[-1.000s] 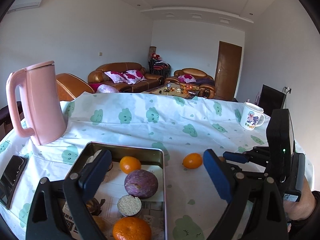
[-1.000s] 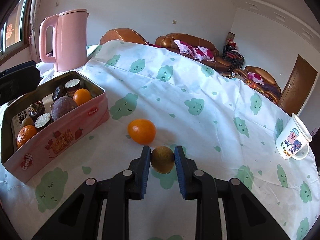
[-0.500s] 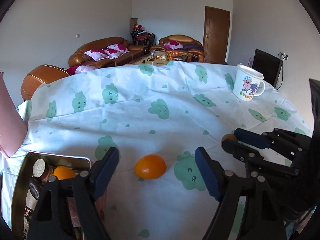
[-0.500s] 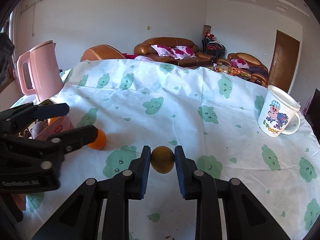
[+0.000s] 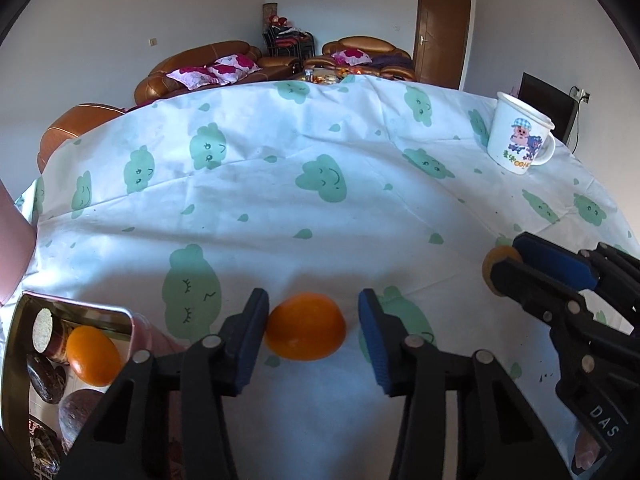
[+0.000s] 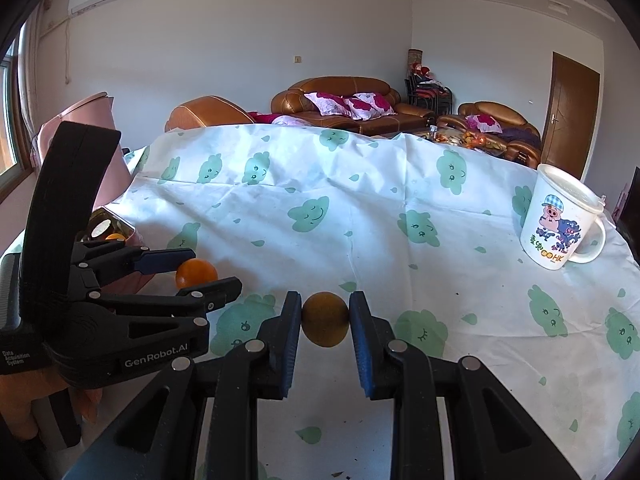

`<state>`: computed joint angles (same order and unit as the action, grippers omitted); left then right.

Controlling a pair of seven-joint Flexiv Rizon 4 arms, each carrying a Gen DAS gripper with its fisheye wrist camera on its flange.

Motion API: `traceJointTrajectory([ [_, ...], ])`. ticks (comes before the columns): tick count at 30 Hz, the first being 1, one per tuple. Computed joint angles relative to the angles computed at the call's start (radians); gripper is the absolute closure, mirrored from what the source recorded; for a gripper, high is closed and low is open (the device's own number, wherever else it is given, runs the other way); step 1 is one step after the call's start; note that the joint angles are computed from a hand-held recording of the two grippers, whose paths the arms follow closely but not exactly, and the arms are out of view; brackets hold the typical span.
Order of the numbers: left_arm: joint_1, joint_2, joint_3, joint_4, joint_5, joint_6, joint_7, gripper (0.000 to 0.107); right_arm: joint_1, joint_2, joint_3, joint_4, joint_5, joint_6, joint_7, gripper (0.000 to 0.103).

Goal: Organize fruits
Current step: 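Grasp the kiwi with the right tool while the left tool grasps an orange, then lift the kiwi and orange and carry both toward the pink tin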

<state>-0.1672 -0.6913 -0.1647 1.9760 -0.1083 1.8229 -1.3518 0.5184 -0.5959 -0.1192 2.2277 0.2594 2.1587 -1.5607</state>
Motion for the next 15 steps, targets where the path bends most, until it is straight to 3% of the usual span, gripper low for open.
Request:
traceJointTrajectory([
  [2, 0.045, 0.0, -0.05, 0.013, 0.031, 0.011, 0.012, 0.067, -0.011, -0.002, 0.011, 0.003, -0.007, 0.018, -0.001, 0.077],
  [7, 0.067, 0.002, -0.075, 0.035, 0.072, 0.072, 0.012, 0.067, -0.031, -0.006, 0.037, 0.015, -0.014, 0.076, -0.012, 0.077],
  [12, 0.172, -0.011, -0.171, 0.065, 0.158, 0.154, -0.02, 0.067, -0.062, -0.01, 0.069, 0.023, -0.028, 0.132, -0.017, 0.077],
  [15, 0.189, -0.014, -0.177, 0.075, 0.198, 0.206, -0.051, 0.067, -0.081, -0.015, 0.089, 0.03, -0.037, 0.174, -0.018, 0.077],
])
